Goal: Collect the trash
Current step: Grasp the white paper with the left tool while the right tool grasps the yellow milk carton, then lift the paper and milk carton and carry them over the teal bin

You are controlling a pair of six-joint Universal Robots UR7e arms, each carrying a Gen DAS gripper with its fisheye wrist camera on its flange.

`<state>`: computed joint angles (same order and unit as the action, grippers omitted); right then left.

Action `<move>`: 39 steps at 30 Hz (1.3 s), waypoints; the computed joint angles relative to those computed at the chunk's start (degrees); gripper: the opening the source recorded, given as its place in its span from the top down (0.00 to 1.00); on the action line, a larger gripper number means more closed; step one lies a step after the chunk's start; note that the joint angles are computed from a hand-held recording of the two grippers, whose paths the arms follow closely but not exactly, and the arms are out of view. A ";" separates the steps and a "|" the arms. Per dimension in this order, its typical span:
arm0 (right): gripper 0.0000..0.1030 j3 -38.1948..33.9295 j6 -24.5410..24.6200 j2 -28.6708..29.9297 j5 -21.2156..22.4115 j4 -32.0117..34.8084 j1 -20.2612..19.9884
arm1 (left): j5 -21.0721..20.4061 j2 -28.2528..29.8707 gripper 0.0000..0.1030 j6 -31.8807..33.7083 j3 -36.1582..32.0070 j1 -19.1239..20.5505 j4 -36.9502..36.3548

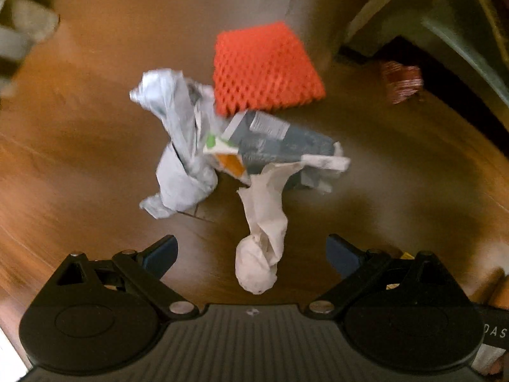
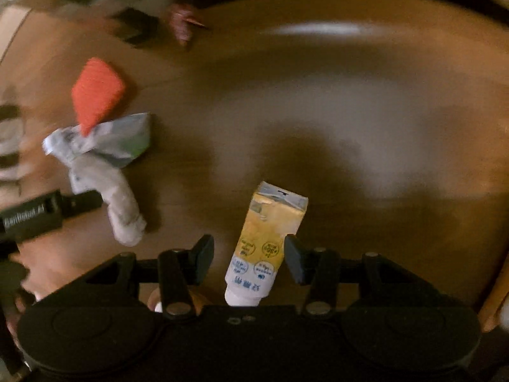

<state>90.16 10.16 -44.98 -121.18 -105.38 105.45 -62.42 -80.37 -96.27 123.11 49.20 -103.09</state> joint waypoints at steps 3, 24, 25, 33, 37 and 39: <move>0.51 0.57 0.53 1.14 -1.08 -0.60 -0.44 | -0.14 -0.52 0.04 -2.15 3.17 1.21 -5.59; 0.57 2.21 -16.04 2.02 -7.90 -1.57 1.83 | -2.16 3.97 0.87 0.29 6.10 1.96 -14.67; 0.57 2.32 -16.46 1.38 -7.78 -1.53 2.00 | -2.07 4.00 0.87 0.50 5.87 1.50 -14.45; 0.59 1.21 -19.81 -4.92 -6.51 -3.59 3.12 | -0.74 3.42 0.88 4.41 0.27 -2.51 -6.67; 0.59 0.37 -23.37 -7.94 -5.31 -6.81 3.79 | 1.25 3.53 0.88 8.42 -4.77 -5.38 -0.39; 0.59 -1.19 -24.43 -9.53 -4.50 -6.86 4.45 | 2.95 3.42 0.88 11.22 -7.63 -6.88 2.57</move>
